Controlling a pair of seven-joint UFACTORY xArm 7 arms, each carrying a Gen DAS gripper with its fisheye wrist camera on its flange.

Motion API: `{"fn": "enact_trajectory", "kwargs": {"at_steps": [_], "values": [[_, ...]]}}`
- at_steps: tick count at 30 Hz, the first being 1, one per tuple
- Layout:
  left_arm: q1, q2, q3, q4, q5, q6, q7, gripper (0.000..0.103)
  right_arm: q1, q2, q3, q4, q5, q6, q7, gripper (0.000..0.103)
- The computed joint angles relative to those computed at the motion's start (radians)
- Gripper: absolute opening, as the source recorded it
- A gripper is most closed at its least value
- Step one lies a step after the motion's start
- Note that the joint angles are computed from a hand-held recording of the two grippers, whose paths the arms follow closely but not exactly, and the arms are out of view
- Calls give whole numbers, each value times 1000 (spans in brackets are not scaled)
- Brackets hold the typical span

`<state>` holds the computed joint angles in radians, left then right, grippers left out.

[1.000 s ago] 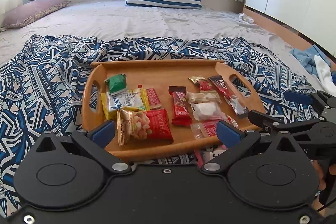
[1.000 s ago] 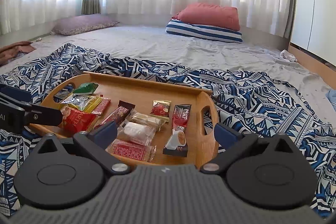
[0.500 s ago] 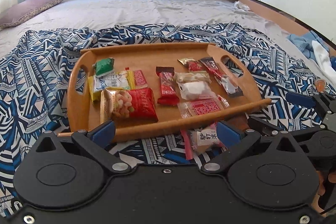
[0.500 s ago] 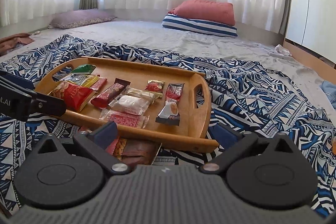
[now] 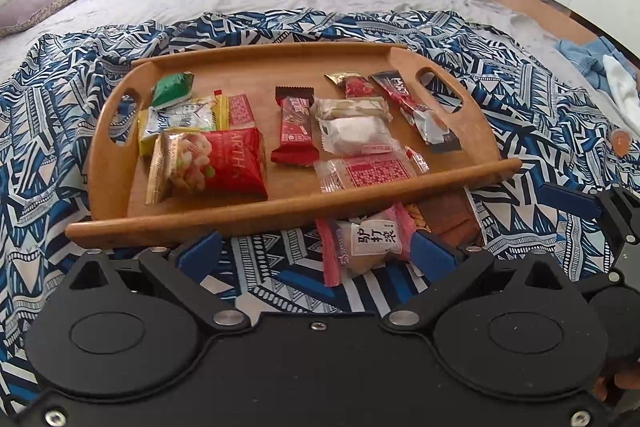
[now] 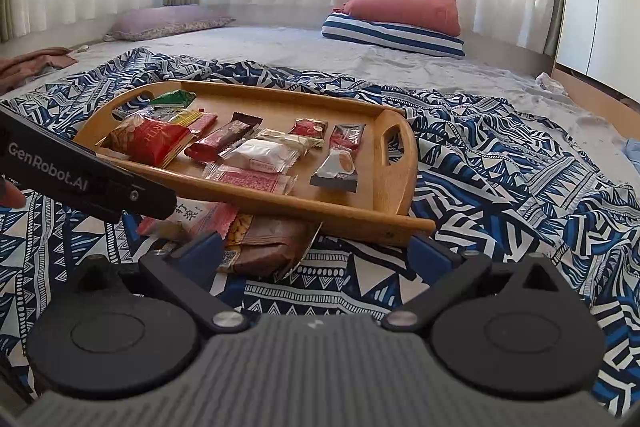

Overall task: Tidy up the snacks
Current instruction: 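Grasp the white packet with pink ends with the left tool, then grasp the brown chocolate packet with the right tool while the left tool holds the white packet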

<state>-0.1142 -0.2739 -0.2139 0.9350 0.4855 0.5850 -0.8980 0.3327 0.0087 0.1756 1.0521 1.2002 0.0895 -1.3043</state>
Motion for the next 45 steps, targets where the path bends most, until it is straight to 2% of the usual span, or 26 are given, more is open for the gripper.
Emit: {"fn": "enact_trajectory", "kwargs": {"at_steps": [3,7,11,16,19,26,28,30,31,35,39,43,45], "values": [[-8,24,4,14,-18,-9,6,96,-2,6,1,6,32,12,-27,103],[-24,61,20,39,-57,-15,21,85,-3,13,7,11,58,14,-64,103],[-38,90,33,59,-87,-19,37,79,-5,13,9,15,95,29,-113,103],[-59,121,54,77,-162,-40,84,72,-7,23,9,14,74,43,-105,103],[-59,140,48,95,-136,-30,69,64,-8,24,13,14,71,46,-114,103],[-67,107,57,71,-137,-42,78,60,-5,22,16,9,21,43,-82,103],[-61,92,53,66,-132,-34,81,51,-4,24,16,8,-11,41,-57,103],[-55,74,50,58,-130,-27,82,48,-3,27,17,7,-51,39,-25,103],[-51,65,47,52,-122,-26,81,38,-3,28,18,6,-77,40,-5,103],[-50,47,52,36,-156,-34,131,38,-1,37,21,2,-200,33,100,103],[-40,50,40,32,-153,-40,123,39,-9,43,30,-2,-288,24,181,103],[-48,78,46,51,-190,-44,134,62,-21,49,37,2,-322,35,224,103],[-48,100,41,69,-179,-34,128,64,-26,49,41,0,-317,36,222,103]]}}
